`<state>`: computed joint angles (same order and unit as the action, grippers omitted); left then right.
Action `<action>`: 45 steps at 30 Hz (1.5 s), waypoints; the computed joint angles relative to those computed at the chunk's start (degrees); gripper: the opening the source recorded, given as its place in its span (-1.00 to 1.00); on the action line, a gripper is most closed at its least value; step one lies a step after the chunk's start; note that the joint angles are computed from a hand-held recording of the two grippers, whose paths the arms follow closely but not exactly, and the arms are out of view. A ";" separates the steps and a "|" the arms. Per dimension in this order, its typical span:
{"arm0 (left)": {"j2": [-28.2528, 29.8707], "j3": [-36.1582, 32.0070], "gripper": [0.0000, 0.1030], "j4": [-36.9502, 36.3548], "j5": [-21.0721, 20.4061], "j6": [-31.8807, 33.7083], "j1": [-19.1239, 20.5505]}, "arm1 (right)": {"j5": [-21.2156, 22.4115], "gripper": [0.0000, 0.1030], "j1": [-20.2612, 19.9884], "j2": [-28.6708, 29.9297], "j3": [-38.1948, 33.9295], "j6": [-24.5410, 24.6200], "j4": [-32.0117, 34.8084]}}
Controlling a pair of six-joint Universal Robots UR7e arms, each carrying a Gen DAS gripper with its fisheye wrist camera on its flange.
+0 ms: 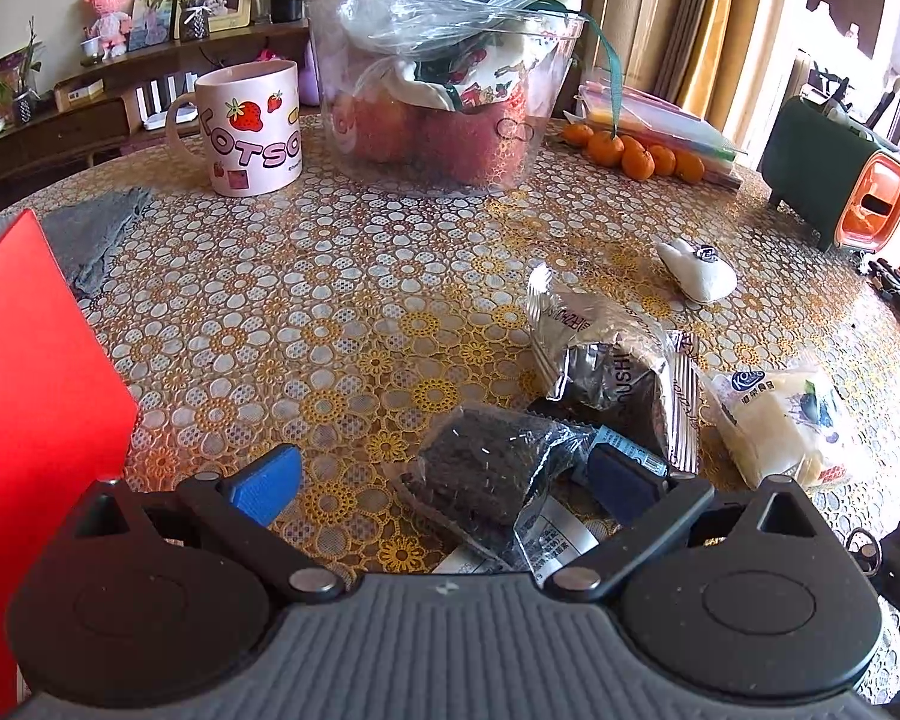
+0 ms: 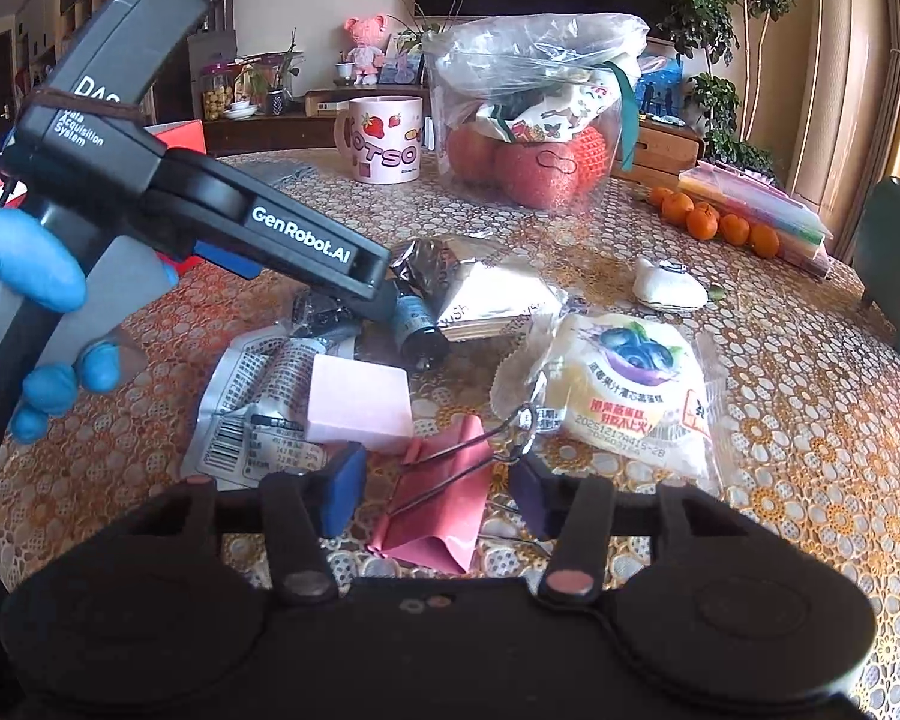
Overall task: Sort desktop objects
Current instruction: 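Grasp pink binder clip with right tool while left tool grasps black packet, then carry pink clip with right tool while left tool carries black packet to box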
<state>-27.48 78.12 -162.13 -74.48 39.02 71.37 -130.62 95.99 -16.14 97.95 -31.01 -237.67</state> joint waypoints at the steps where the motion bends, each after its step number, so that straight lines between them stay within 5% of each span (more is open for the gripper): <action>1: -0.05 -0.12 0.91 0.42 -0.22 -0.35 0.08 | 0.14 -0.13 0.05 -0.04 0.11 0.39 0.12; 3: -0.22 -0.24 0.80 1.14 -0.46 -0.80 0.15 | -1.17 -0.33 0.43 0.37 -0.55 0.27 -0.30; 8: -0.66 -0.50 0.22 2.93 -0.63 -2.04 0.22 | -1.48 -0.36 0.52 -0.32 0.58 2.56 -0.01; 16: -1.35 -0.31 -0.13 3.66 0.46 -2.58 -0.33 | -3.91 -0.39 1.60 -0.80 0.80 4.15 0.60; 45: -15.90 12.69 -0.19 3.46 -0.37 -3.77 -1.22 | -11.71 -0.39 9.57 -1.84 0.09 3.36 0.25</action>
